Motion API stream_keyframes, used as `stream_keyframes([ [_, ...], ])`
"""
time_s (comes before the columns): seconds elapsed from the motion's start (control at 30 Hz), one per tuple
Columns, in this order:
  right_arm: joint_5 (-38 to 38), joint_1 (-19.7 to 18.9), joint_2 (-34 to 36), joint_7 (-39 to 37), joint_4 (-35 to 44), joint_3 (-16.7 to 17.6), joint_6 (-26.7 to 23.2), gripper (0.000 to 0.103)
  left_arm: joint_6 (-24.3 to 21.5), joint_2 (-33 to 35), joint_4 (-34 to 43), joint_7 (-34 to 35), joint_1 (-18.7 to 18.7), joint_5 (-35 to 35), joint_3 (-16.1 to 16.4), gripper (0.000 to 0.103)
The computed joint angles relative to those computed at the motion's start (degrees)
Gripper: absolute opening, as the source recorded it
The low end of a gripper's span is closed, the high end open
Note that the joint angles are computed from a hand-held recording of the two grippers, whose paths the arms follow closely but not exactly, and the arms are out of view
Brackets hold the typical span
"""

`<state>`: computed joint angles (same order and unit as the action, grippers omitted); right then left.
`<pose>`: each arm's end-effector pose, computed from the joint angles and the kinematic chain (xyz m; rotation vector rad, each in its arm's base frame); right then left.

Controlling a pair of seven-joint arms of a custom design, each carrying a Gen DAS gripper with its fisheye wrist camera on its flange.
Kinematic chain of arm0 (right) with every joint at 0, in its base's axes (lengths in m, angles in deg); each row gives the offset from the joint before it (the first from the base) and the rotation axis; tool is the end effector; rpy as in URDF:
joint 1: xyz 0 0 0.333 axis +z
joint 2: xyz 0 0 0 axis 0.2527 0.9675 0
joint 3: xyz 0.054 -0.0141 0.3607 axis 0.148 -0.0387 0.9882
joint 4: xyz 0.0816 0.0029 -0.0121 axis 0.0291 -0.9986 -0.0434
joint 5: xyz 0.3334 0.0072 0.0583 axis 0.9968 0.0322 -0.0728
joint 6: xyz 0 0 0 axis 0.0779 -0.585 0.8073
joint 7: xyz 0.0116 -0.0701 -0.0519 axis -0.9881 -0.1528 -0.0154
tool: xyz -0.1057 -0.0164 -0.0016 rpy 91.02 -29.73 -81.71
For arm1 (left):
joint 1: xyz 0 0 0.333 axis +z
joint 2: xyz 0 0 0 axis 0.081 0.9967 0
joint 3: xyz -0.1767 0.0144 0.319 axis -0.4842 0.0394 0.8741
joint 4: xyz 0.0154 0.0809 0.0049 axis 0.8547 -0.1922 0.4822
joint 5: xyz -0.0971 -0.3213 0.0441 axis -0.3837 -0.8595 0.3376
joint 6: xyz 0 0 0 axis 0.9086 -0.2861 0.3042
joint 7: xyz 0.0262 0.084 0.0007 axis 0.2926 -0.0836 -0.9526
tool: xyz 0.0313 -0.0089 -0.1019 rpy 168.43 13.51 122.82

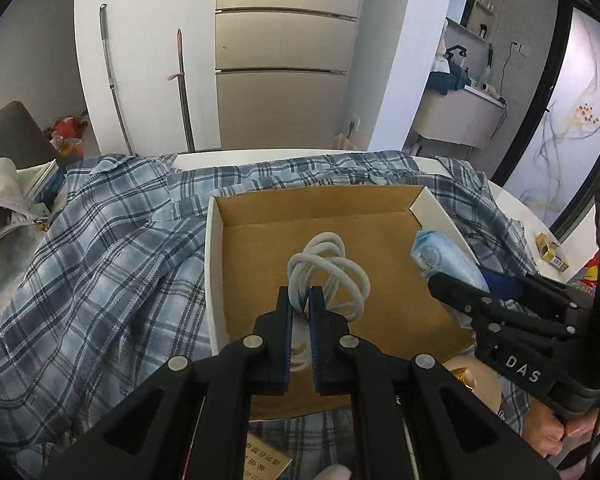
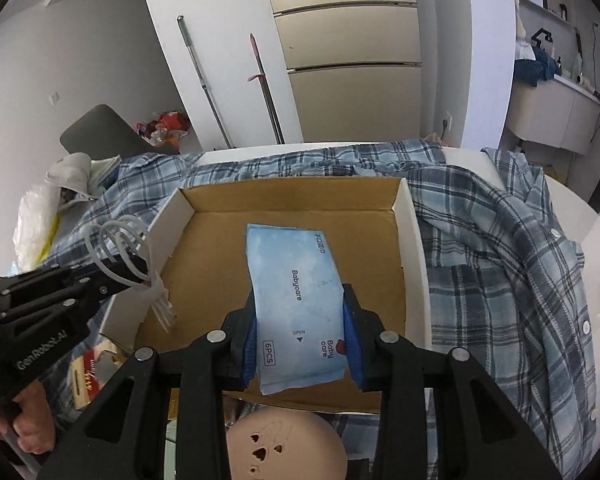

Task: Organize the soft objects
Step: 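Open the left gripper to drop the cable in the box while the right releases the wipes pack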

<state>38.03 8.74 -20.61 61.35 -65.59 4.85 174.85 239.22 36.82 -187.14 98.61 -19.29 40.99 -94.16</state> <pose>0.3930 0.1482 0.4834 -1.7124 1.7618 -0.5152 0.4428 -0.3461 0.4961 -1.5816 2.1960 -0.9050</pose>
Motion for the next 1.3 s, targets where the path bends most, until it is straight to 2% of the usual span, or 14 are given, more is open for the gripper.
stream_keyframes([
  [0.17, 0.1, 1.3, 0.9, -0.4, 0.2, -1.4, -0.6, 0.035, 0.7, 0.5, -0.1, 4.1, 1.4, -5.8, -1.5, 0.008],
  [0.23, 0.1, 2.2, 1.1, -0.5, 0.5, -2.3, -1.0, 0.040, 0.4, 0.6, 0.1, 5.7, 1.6, -7.8, -1.9, 0.016],
  [0.27, 0.2, 2.7, 1.1, -0.4, 0.5, -2.8, -0.9, 0.042, 0.0, 0.8, 0.3, 6.0, 1.4, -8.1, -1.7, 0.029],
  [0.3, -0.1, 2.5, 1.1, -0.2, 0.5, -2.8, -0.7, 0.048, -0.7, 1.0, 0.7, 4.9, 0.6, -7.0, -0.8, 0.048],
  [0.33, -0.3, 2.2, 1.1, 0.0, 0.4, -2.6, -0.6, 0.053, -1.4, 1.3, 1.2, 2.0, -0.8, -3.8, 0.8, 0.055],
  [0.37, -0.6, 1.7, 1.1, 0.3, 0.5, -2.2, -0.5, 0.053, -1.9, 1.6, 1.5, -0.1, -1.7, -1.4, 1.8, 0.059],
  [0.53, -2.0, 0.0, 0.9, 1.4, 0.6, -0.8, -0.6, 0.054, -4.1, 2.0, 2.1, -2.7, -1.7, 1.1, 1.8, 0.059],
  [0.63, -2.3, -0.3, 0.7, 2.0, 0.5, -0.8, -0.6, 0.055, -7.5, 2.7, 3.5, -2.9, -1.6, 2.4, 1.2, 0.063],
  [0.73, -2.3, 0.0, 0.6, 2.1, 0.4, -1.2, -0.7, 0.055, -7.6, 2.6, 3.4, -3.5, -1.3, 2.8, 0.8, 0.063],
  [0.87, -2.7, -0.7, 0.0, 2.4, 0.3, -0.6, -0.4, 0.055, -5.4, 0.9, 2.0, -5.4, -0.9, 4.2, 0.9, 0.063],
  [0.97, -2.8, -2.2, -1.7, 3.3, 0.0, 0.8, -0.2, 0.055, -4.0, -1.9, 0.4, -9.6, -1.0, 8.7, 1.3, 0.063],
  [1.13, -1.5, -5.6, -7.8, 3.8, -1.0, 3.8, 0.1, 0.055, -3.2, -7.2, -1.5, -17.6, 1.1, 18.1, -0.8, 0.063],
  [1.17, -1.0, -5.3, -8.9, 3.4, -1.3, 3.6, 0.2, 0.055, -3.1, -8.3, -1.9, -19.8, 1.7, 20.4, -1.5, 0.064],
  [1.3, 0.7, -4.2, -14.3, 1.7, -2.9, 3.3, -0.8, 0.055, 0.4, -12.3, -4.4, -29.6, 5.5, 30.1, -4.7, 0.078],
])
